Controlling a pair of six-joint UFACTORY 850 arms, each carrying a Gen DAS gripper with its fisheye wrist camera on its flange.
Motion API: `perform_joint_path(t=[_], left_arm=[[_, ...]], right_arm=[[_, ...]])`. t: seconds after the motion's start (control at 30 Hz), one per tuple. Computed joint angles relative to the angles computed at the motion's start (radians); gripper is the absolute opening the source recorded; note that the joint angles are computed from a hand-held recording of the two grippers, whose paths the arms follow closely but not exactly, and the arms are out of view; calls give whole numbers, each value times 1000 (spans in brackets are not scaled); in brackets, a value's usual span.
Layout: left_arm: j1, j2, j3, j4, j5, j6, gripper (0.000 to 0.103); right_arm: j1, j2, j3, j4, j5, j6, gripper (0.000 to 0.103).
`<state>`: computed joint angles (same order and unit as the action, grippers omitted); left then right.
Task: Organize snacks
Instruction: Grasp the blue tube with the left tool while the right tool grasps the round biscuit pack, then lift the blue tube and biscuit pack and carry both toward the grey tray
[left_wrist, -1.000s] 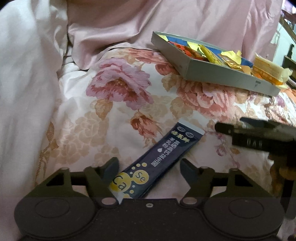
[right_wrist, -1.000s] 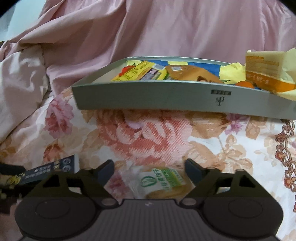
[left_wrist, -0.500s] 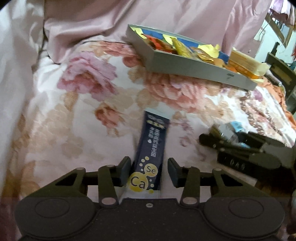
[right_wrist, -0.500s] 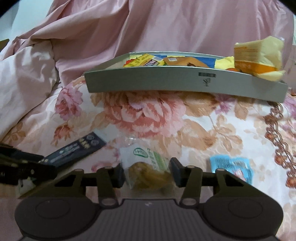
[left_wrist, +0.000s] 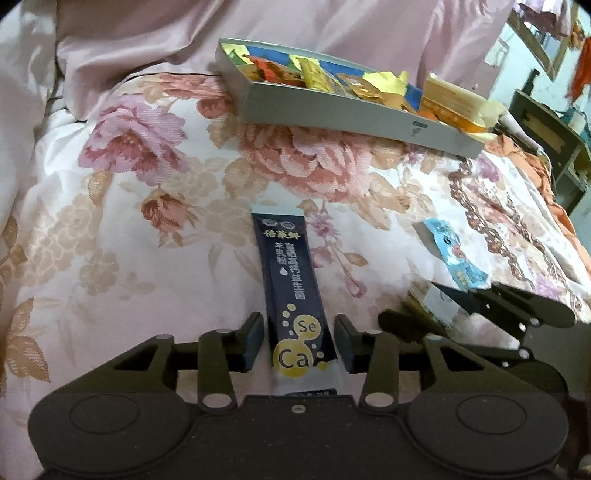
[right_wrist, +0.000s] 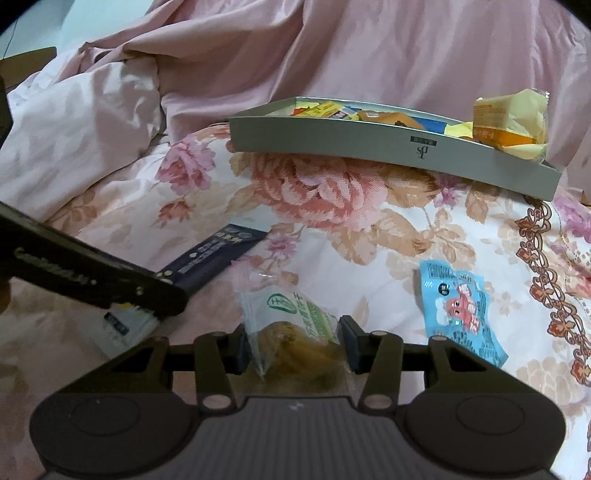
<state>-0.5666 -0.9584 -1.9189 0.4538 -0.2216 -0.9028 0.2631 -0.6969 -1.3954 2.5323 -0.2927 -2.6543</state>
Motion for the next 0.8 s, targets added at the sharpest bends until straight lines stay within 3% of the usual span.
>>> perform_joint_path(t=[0.33, 0.8], left_arm=[[-7, -35, -48, 106, -20, -78, 61], [-20, -82, -117, 248, -66, -167, 61]], right_arm=[[-8, -9, 0, 11, -30, 10, 52], [-15, -30, -22, -30, -39, 71, 54]])
